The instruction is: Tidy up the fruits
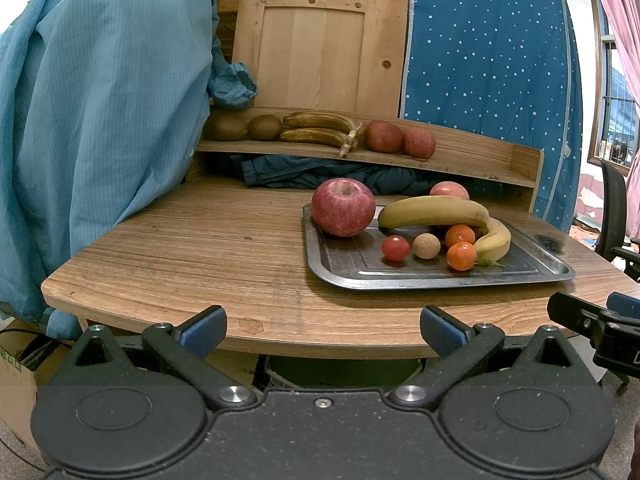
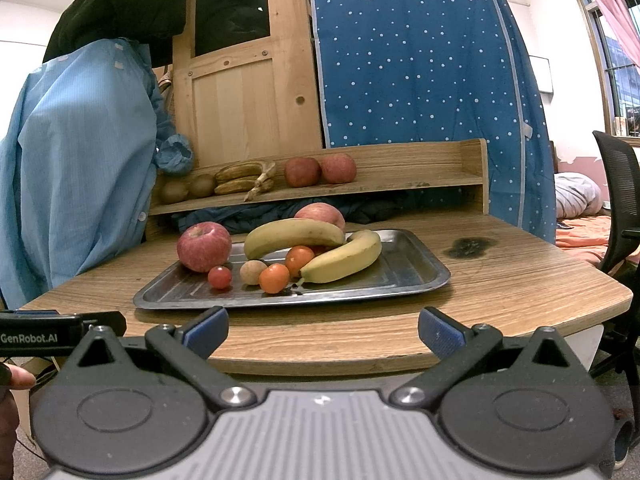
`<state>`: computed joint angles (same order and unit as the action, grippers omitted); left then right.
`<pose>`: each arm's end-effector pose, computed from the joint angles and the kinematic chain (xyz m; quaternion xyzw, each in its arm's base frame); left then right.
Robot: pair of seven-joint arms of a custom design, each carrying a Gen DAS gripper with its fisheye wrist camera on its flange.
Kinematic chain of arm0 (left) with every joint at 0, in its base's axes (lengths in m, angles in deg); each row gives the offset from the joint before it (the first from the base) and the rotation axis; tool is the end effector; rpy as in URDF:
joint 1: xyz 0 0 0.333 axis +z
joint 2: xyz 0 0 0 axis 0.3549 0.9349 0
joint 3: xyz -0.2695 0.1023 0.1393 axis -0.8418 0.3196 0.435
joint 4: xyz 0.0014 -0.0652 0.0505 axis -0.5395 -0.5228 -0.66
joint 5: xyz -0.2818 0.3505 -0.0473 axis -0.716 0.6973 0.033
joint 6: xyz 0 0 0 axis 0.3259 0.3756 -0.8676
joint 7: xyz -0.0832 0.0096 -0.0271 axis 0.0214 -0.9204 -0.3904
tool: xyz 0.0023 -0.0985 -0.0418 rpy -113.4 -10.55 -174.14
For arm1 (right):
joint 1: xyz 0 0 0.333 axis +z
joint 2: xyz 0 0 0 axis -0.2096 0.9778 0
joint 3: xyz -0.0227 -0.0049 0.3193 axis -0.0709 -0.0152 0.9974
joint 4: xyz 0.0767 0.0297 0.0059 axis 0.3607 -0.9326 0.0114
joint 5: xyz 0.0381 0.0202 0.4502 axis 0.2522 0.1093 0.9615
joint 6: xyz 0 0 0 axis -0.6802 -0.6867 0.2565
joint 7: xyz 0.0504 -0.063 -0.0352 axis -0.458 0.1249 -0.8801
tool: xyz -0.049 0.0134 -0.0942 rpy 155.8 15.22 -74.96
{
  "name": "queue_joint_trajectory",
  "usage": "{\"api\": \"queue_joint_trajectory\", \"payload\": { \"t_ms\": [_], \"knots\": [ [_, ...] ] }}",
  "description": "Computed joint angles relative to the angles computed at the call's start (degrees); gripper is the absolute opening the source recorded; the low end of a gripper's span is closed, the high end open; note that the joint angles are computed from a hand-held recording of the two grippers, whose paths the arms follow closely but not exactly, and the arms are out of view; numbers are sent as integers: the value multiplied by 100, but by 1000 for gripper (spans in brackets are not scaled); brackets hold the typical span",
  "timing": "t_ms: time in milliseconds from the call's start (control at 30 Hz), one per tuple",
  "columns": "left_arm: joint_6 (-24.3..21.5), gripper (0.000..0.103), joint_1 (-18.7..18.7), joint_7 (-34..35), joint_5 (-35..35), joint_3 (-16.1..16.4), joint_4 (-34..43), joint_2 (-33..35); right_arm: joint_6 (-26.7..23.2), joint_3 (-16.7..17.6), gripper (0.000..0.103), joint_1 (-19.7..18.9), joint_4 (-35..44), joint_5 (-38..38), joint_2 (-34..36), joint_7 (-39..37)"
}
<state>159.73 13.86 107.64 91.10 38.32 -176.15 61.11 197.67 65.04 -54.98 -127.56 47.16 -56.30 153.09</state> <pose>0.5153 -0.1748 0.4062 -0.4916 0.6739 -0.4677 0.2923 0.4226 0.2970 0.4031 -0.4753 0.6478 -0.4389 0.4023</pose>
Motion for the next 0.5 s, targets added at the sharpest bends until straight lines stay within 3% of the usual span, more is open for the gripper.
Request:
{"api": "queue_joint_trajectory", "payload": {
  "t_ms": [500],
  "knots": [
    [1, 102, 1, 5, -7, -4, 2, 3, -4, 19, 103, 1, 1, 19, 1, -1]
  ]
}}
